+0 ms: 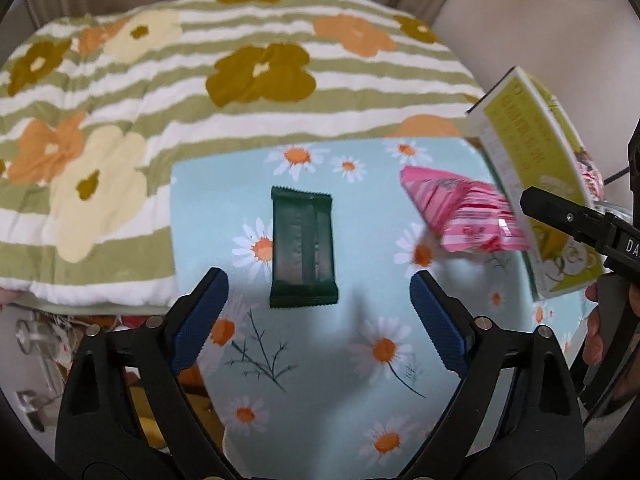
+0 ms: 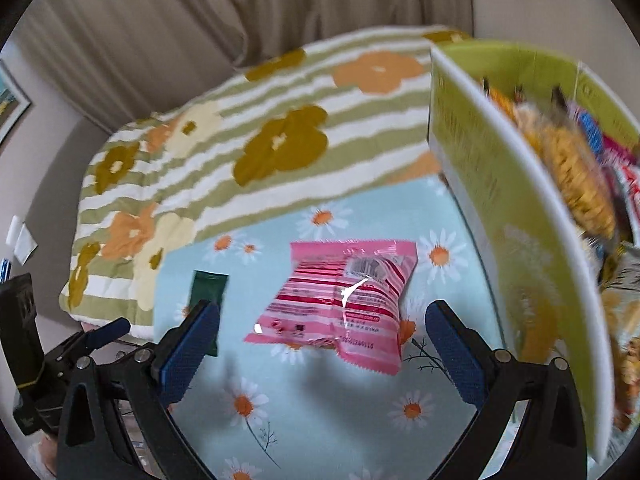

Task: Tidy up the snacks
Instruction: 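Grasp the dark green bar with the left tool while the right tool grasps the pink striped pack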

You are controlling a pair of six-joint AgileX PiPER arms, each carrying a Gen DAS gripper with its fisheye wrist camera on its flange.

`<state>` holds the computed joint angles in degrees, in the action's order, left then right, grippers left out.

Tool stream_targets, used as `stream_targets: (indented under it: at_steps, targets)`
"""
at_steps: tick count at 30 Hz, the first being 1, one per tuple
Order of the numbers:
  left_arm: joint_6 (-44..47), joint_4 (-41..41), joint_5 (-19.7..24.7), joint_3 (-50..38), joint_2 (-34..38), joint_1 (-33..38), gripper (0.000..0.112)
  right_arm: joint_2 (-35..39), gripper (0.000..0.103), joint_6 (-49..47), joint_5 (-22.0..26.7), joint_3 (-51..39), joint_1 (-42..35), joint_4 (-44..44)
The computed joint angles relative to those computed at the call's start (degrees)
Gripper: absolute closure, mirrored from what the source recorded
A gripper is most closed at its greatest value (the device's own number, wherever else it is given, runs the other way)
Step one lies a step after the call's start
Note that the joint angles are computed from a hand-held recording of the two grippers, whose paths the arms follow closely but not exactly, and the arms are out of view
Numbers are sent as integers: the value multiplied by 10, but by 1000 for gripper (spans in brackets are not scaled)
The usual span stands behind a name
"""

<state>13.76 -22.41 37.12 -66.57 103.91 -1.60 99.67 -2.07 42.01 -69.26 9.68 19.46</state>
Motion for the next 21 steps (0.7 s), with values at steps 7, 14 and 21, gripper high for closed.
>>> stream_targets:
  at_steps: [7,14,21]
  targets:
    - [-48,23,16,-60,87,-5,35,71,0,7,40,-53,-10,14]
    - [-92,75,24,-103,133,-23,44,120,0,18,80,-101,-7,1]
    - [-153,175,28,-127,148,-58,59,151,0,26,115,-138,-7,-6]
